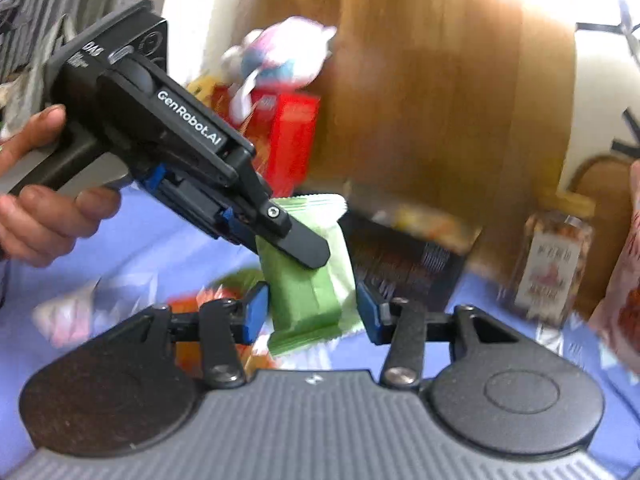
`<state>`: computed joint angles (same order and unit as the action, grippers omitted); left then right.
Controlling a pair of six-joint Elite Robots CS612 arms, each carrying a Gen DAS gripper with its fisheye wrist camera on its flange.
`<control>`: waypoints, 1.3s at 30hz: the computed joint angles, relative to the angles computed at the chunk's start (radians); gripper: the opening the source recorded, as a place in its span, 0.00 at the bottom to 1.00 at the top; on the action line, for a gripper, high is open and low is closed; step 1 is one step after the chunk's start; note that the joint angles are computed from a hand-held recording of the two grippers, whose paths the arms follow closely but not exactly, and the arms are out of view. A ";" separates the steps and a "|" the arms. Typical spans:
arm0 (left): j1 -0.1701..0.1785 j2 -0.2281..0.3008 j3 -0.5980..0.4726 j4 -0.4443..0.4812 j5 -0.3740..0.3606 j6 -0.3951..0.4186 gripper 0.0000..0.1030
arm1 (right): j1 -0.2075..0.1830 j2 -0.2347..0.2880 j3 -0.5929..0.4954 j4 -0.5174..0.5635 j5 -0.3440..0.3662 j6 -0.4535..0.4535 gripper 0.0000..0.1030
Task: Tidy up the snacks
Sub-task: 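Grasp the light green cake packet with the left tool and drop it into the tin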
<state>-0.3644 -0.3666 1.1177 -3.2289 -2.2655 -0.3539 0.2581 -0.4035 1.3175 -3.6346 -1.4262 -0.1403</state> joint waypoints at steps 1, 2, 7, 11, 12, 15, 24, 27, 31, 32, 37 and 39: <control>0.003 0.008 -0.023 0.007 -0.005 -0.009 0.19 | 0.006 0.010 -0.026 -0.003 -0.028 0.011 0.55; 0.005 0.015 -0.045 0.013 -0.004 -0.014 0.19 | 0.012 0.021 -0.051 -0.002 -0.052 0.018 0.58; 0.011 0.055 -0.155 0.032 0.045 -0.057 0.19 | 0.023 0.078 -0.190 0.038 -0.133 0.041 0.61; 0.013 0.095 -0.251 0.062 0.135 -0.085 0.20 | 0.014 0.123 -0.313 0.114 -0.146 0.085 0.61; 0.012 0.106 -0.279 0.101 0.155 -0.076 0.20 | 0.010 0.135 -0.346 0.139 -0.143 0.110 0.61; -0.002 0.127 -0.334 0.190 0.295 -0.019 0.26 | 0.008 0.156 -0.388 0.162 -0.155 0.176 0.61; -0.041 0.073 -0.229 0.143 0.561 0.163 0.54 | -0.014 0.112 -0.255 0.103 -0.070 0.384 0.61; -0.038 0.026 -0.123 0.015 0.568 0.188 0.56 | -0.021 0.090 -0.199 0.126 0.004 0.448 0.60; -0.012 -0.023 -0.019 0.012 0.448 0.132 0.56 | -0.025 0.077 -0.166 0.184 0.097 0.466 0.48; -0.005 -0.027 -0.004 0.026 0.415 0.111 0.56 | -0.024 0.075 -0.162 0.197 0.108 0.470 0.45; 0.019 -0.021 0.053 0.100 0.294 0.011 0.54 | -0.028 0.083 -0.195 0.300 0.178 0.560 0.31; 0.023 -0.001 0.051 0.086 0.264 -0.046 0.51 | -0.030 0.091 -0.214 0.310 0.199 0.611 0.20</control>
<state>-0.3413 -0.3675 1.1688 -3.1433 -2.0015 -0.3998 0.2285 -0.3122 1.1036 -3.3249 -1.2272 0.4702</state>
